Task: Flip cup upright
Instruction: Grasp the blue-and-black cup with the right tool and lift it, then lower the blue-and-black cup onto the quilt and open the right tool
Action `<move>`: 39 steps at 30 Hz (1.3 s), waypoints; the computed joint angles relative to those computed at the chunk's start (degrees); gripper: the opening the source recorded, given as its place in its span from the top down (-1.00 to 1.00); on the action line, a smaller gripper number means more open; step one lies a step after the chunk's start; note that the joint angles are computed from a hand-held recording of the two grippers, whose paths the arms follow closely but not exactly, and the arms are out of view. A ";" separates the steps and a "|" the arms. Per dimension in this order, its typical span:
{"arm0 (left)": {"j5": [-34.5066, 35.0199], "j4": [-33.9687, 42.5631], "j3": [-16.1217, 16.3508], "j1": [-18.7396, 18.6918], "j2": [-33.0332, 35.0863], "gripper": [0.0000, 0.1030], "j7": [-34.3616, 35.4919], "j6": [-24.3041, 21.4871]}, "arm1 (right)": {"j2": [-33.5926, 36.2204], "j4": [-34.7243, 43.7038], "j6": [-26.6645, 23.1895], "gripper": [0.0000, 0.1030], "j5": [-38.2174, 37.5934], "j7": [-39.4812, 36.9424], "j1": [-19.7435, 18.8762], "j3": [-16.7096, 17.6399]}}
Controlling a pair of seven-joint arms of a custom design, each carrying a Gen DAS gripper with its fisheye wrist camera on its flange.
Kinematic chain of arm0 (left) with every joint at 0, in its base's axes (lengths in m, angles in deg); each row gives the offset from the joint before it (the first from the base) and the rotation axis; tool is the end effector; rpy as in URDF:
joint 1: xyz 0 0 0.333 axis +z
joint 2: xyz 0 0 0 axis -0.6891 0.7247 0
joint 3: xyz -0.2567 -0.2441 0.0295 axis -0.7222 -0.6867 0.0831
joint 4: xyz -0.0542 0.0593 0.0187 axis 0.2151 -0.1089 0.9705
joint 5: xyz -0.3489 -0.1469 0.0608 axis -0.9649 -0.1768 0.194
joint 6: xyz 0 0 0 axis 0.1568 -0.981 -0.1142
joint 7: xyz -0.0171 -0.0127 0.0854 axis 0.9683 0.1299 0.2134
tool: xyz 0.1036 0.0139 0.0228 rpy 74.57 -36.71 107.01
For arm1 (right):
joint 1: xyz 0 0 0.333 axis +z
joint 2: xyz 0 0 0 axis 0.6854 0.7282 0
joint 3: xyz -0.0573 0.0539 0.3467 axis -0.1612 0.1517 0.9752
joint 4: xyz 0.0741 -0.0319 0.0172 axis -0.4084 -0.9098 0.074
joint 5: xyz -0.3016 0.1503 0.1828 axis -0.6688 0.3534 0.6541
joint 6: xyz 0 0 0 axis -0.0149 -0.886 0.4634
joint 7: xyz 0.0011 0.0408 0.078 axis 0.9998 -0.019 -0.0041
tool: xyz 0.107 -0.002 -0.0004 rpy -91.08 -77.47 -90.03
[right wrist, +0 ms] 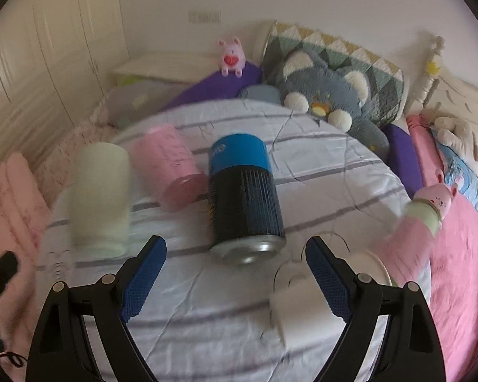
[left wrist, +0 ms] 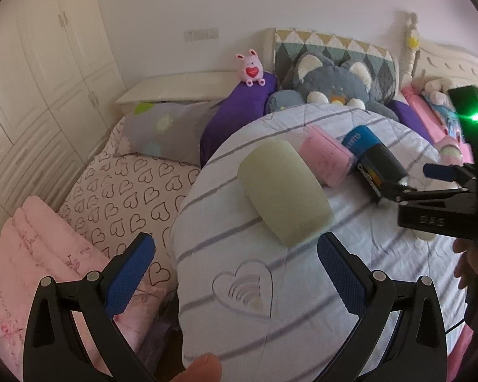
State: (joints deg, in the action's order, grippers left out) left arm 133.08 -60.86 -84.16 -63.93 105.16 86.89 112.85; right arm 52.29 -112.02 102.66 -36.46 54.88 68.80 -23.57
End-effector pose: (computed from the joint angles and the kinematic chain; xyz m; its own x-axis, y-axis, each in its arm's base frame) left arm 0.6259 -0.3063 0.4989 0.1784 -0.9789 -0.0996 -0.7651 -0.0744 -0.6396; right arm 0.7354 0.3103 0.4385 0.3431 -0.9372 0.0620 -0.7504 -0.3132 -0.5821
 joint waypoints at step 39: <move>0.00 -15.60 -3.49 1.27 -11.60 -1.00 -4.70 2.86 | -17.31 -28.27 15.77 -0.31 6.48 4.46 1.22 2.57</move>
